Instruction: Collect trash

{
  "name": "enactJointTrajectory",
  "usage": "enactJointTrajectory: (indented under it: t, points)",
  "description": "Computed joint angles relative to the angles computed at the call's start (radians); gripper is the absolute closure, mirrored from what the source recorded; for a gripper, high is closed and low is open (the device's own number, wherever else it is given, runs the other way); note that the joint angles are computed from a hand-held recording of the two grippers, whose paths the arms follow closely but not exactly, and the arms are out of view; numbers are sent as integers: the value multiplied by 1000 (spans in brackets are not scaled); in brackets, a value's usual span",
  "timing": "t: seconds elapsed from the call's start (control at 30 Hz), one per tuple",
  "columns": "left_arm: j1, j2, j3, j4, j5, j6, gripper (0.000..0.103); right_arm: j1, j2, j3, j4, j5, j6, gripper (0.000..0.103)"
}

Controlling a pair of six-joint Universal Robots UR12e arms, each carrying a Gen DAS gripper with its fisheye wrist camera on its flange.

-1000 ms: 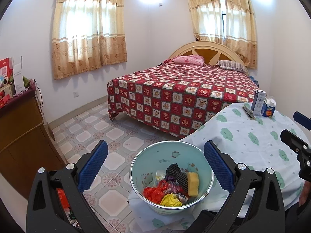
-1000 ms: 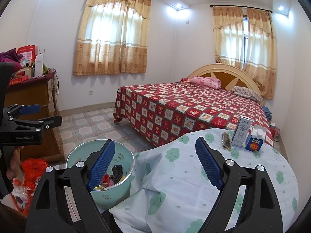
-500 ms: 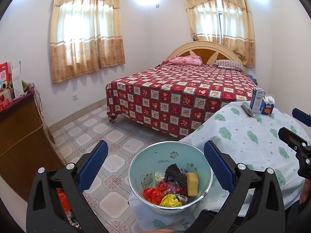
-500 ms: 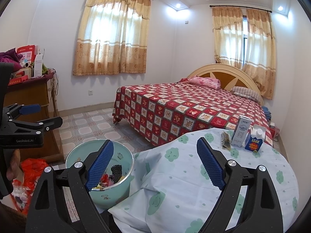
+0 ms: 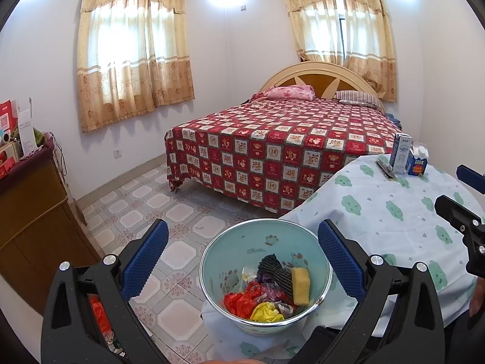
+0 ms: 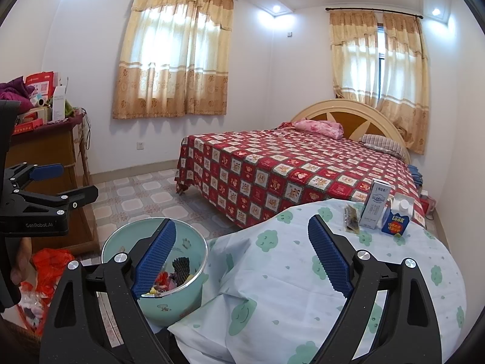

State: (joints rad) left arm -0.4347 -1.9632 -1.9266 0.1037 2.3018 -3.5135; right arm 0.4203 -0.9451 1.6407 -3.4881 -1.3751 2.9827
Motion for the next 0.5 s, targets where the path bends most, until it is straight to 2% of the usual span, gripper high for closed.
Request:
enactJointTrajectory:
  t: [0.3, 0.43, 0.5]
  points:
    - [-6, -10, 8, -9, -2, -1, 6, -3, 8, -4, 5, -20, 13, 15]
    - [-6, -9, 6, -8, -12, -6, 6, -28, 15, -16, 32, -43, 60, 15]
    - [-3, -6, 3, -8, -27, -12, 6, -48, 21, -30, 70, -83, 99, 15]
